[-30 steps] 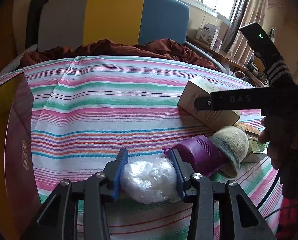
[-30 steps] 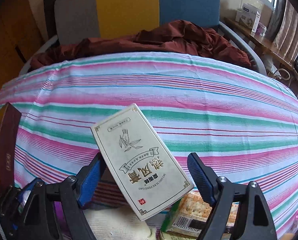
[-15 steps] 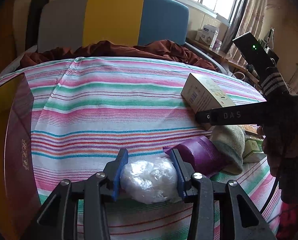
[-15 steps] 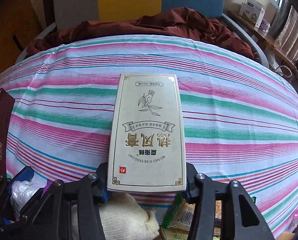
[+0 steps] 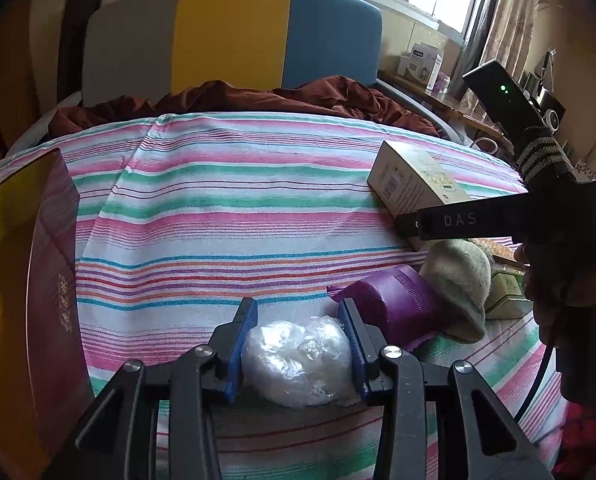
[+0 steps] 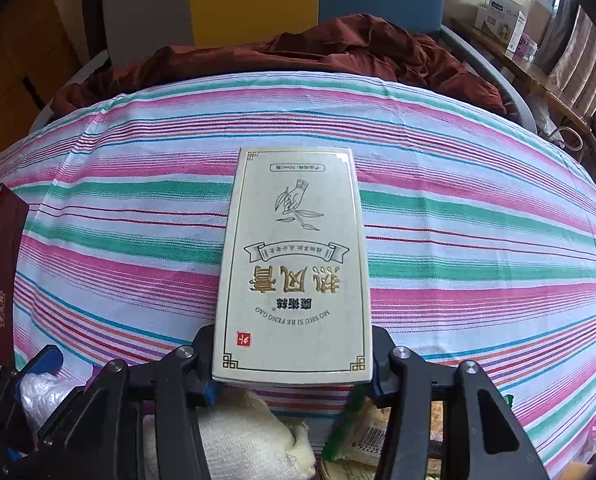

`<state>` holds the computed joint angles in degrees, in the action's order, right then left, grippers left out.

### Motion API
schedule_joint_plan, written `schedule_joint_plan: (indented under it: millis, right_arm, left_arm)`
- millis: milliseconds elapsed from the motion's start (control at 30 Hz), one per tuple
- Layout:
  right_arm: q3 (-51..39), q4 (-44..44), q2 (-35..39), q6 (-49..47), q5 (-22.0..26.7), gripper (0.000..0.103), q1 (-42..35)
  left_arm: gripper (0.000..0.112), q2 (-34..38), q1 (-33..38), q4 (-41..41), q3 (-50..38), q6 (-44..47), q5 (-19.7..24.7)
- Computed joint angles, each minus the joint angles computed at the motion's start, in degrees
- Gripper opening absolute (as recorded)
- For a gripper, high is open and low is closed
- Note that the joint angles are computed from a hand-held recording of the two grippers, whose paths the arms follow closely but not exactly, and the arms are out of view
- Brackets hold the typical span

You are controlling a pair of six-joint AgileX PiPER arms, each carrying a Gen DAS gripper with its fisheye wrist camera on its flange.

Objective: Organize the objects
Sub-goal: 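Carry the plastic bundle into the gold tray and open the left tool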

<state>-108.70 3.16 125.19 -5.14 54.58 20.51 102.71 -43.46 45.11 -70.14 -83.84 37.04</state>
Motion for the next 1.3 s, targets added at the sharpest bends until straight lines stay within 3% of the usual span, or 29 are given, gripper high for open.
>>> schedule_joint_plan:
  millis: [267,500,633,700,800,933,1033,1133,1200,1300]
  right_arm:
    - [0.2,-0.7,-0.1,-0.7,-0.6,0.052,-0.1]
    - [0.1,-2.1,0.0,0.0,-1.0,0.052,0.2]
    - [1.7,-3.6,-1.1,1.0,-1.9,0.052,0.8]
    - [2.6,-4.2,-1.7,1.5,-2.5,0.052,1.0]
    - [2.7,-4.7,-1.8,1.9,-2.9,0.052,0.9]
    - [3.4,-5.3,-2.3,2.2,-3.6,0.052,1.3]
    - [4.7,-5.4,-3.4,2.3,-4.6,0.052,1.5]
    - [5.4,-5.5,-3.9,2.5,-5.4,0.052,1.6]
    - [5.2,-5.1,-3.9,2.4,-5.6,0.052,1.4]
    - [5.0,-4.7,-4.0,2.4,-5.7,0.052,1.3]
  left_arm:
    - [0.041,-4.9,-3.5,-1.7,0.2,0.7,5.3]
    - [0.041,-19.2,-3.3,-0.8,4.4,1.7,12.7]
    - [0.041,-27.8,3.1,-2.1,7.8,6.8,18.1]
    - [0.041,-30.8,10.4,-5.8,10.6,11.9,17.9]
    - [0.041,-33.7,22.6,-13.2,15.3,19.6,13.8]
    - [0.041,-31.4,34.9,-20.0,18.1,28.9,9.6]
    - [0.041,-27.8,38.8,-21.0,18.1,31.8,7.0]
    - [0.041,-24.0,40.2,-17.9,17.1,31.0,7.2]
    - [0.042,-21.5,39.4,-12.9,15.9,27.4,10.0]
    - [0.046,-19.3,42.3,-13.8,15.2,28.5,10.7]
